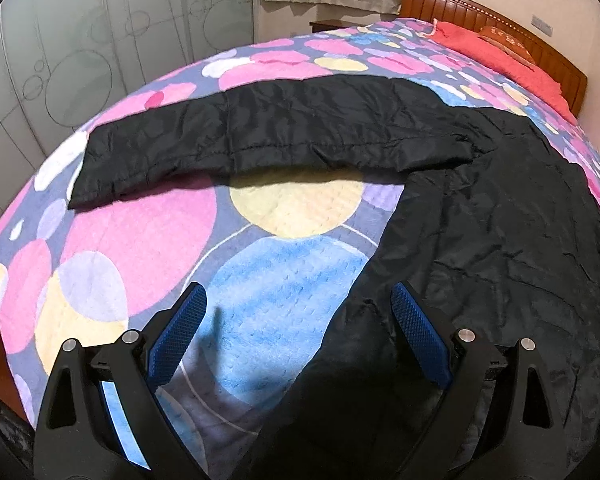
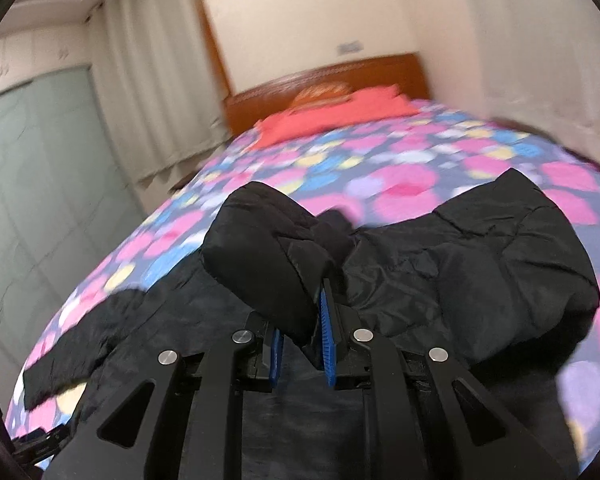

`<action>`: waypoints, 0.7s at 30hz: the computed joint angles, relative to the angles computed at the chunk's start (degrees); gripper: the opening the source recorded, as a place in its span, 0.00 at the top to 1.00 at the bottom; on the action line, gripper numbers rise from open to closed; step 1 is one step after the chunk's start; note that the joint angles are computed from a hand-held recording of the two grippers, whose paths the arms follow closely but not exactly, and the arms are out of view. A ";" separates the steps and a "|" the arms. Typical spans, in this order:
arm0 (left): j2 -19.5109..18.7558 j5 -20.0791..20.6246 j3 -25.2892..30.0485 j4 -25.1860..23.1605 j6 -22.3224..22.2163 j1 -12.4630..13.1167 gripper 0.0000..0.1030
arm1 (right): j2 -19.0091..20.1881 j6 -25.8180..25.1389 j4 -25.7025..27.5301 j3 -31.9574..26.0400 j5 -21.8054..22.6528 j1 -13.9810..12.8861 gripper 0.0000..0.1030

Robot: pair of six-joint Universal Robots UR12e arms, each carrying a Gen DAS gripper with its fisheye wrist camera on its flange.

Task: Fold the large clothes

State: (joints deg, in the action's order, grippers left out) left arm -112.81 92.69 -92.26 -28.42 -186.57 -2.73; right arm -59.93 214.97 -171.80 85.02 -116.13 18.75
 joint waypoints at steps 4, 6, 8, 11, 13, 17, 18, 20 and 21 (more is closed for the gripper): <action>-0.25 -0.05 -0.06 -0.13 0.28 -0.03 0.10 | 2.66 -2.01 4.48 -3.54 6.12 0.38 0.84; -0.34 -0.13 -0.09 -0.19 0.29 -0.05 0.10 | 3.87 -3.46 8.39 -5.49 8.73 0.68 0.84; -0.42 -0.50 -0.08 -0.45 0.15 0.08 0.10 | 5.04 -5.31 13.20 -7.34 10.73 0.69 0.84; -0.47 -1.04 -0.16 -0.70 -0.21 0.23 0.10 | 6.10 -5.93 19.04 -9.42 12.16 0.77 0.67; -0.52 -1.21 -0.18 -0.84 -0.41 0.22 0.10 | 6.09 -6.50 19.08 -9.43 14.79 0.53 0.42; -0.53 -1.51 -0.20 -1.05 -0.52 0.29 0.09 | 4.68 -7.45 13.78 -7.42 14.97 1.24 0.30; -0.52 -1.76 -0.20 -1.18 -0.58 0.36 0.09 | 4.17 -7.20 12.46 -6.75 14.82 1.24 0.30; -0.53 -2.27 -0.21 -1.32 -0.79 0.53 0.09 | 1.98 -5.56 9.11 -3.89 12.80 1.05 0.30; -0.53 -2.55 -0.28 -1.28 -0.98 0.63 0.09 | 1.10 -4.64 8.17 -2.71 11.24 0.84 0.30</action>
